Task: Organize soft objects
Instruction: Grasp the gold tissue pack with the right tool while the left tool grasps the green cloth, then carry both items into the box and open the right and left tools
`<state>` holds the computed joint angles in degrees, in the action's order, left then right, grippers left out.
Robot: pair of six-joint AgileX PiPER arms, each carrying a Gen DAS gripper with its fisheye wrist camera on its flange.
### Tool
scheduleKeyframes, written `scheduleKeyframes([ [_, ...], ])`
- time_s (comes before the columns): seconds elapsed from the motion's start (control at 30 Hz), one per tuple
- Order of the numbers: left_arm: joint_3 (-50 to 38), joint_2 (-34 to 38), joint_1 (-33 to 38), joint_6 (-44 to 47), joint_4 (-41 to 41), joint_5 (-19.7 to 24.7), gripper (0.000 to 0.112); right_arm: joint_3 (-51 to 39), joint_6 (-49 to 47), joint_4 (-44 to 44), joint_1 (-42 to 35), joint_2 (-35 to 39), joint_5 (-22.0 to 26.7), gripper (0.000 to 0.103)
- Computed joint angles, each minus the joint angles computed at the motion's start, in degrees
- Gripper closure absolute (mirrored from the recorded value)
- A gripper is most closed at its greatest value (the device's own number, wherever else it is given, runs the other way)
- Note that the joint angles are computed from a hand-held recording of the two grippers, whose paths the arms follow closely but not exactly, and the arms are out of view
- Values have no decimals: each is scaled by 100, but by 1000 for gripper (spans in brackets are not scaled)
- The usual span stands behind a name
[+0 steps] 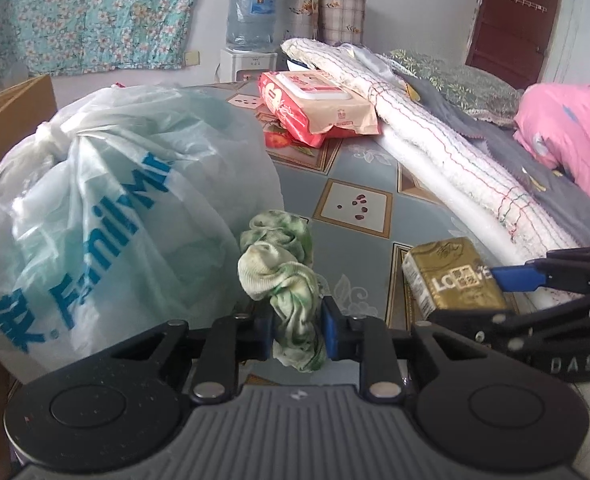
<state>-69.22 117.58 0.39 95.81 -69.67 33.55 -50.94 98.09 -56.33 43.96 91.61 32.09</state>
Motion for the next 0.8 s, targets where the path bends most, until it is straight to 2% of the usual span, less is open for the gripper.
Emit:
scheduleKeyframes([
  [0.4,406,-458,575,416,-289,607,88,-36,644,-183,544,-474,624,41],
  [0.6,495,-782,1199,514,-292,1344,88,-408,807,-605,928,-607,863,41],
  [0.7,412,-939,1688,478,-358,1827,88,-825,575,-727,939,-494,680,41],
  [0.8,173,-1047,2273,329,-477,2338,88,-1379,84,-661,757,-295,109,40],
])
